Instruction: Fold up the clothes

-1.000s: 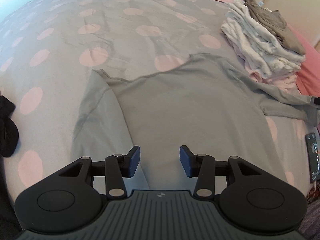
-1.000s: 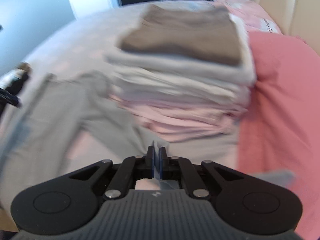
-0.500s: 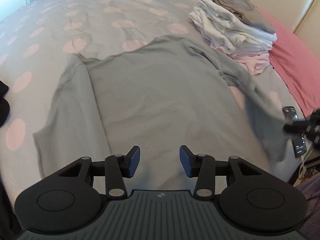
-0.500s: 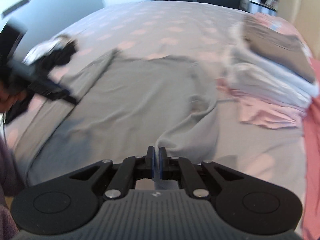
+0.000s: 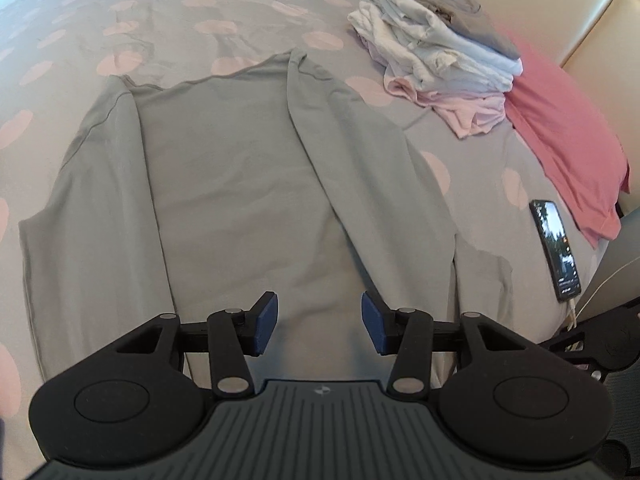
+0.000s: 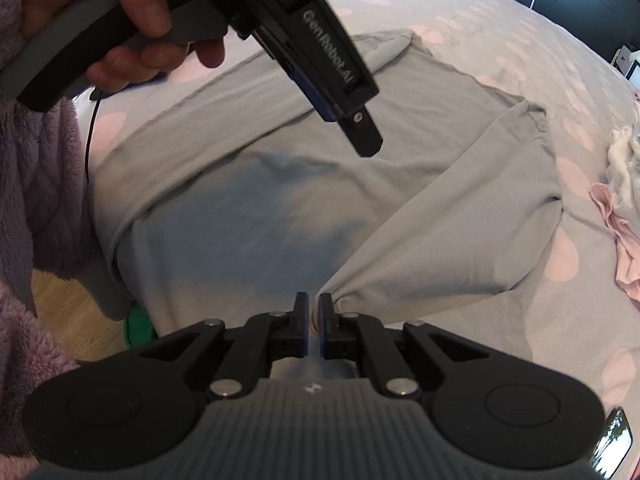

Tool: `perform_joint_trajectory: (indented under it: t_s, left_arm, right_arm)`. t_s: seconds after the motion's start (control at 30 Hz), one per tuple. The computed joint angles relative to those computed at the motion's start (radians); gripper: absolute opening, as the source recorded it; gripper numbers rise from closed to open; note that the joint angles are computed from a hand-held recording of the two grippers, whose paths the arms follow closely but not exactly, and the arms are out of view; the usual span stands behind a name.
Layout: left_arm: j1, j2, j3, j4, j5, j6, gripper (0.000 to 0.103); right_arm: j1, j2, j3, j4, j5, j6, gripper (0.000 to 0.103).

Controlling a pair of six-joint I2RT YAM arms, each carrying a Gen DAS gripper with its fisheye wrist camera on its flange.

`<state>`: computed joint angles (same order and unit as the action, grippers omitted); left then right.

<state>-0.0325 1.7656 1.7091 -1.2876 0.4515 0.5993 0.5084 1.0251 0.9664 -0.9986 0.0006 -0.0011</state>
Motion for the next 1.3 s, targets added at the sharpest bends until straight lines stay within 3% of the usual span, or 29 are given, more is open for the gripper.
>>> perform_joint_trajectory:
  t_s: [0.27, 0.37, 0.57, 0.73, 0.93, 1.03, 1.07, 1.17, 1.3]
  left_arm:
    - [-0.026, -0.017, -0.060, 0.008, -0.002, 0.036, 0.044]
    - [-0.029, -0.040, -0.087, 0.008, 0.000, 0.052, 0.044]
    - [-0.042, -0.107, -0.181, 0.036, -0.005, 0.039, 0.044]
    - [-0.069, -0.126, -0.226, 0.051, -0.007, 0.022, 0.044]
    - [-0.071, -0.123, -0.228, 0.072, -0.014, 0.017, 0.044]
    - [-0.063, -0.120, -0.222, 0.073, -0.014, 0.019, 0.044]
    - [-0.061, -0.121, -0.222, 0.072, -0.015, 0.020, 0.044]
    - [-0.056, -0.124, -0.218, 0.069, -0.010, 0.023, 0.044]
    - [-0.045, -0.135, -0.216, 0.067, 0.001, 0.028, 0.044]
  right_arm:
    - [-0.044, -0.024, 0.016, -0.039, -0.062, -0.036, 0.030]
    - [-0.170, -0.082, 0.029, -0.068, -0.121, -0.074, 0.038]
    - [-0.507, -0.120, 0.024, -0.083, -0.223, -0.167, 0.038]
    - [-0.572, -0.059, -0.052, 0.065, -0.094, -0.228, 0.038]
    - [-0.700, 0.060, -0.101, 0.188, -0.119, -0.284, 0.040]
    - [-0.747, 0.087, -0.096, 0.171, -0.188, -0.260, 0.029]
    - [-0.755, 0.091, -0.088, 0.153, -0.210, -0.254, 0.008]
    - [-0.677, 0.021, -0.082, 0.106, -0.128, -0.230, 0.003]
    - [-0.651, -0.084, -0.021, -0.012, -0.158, -0.244, 0.003]
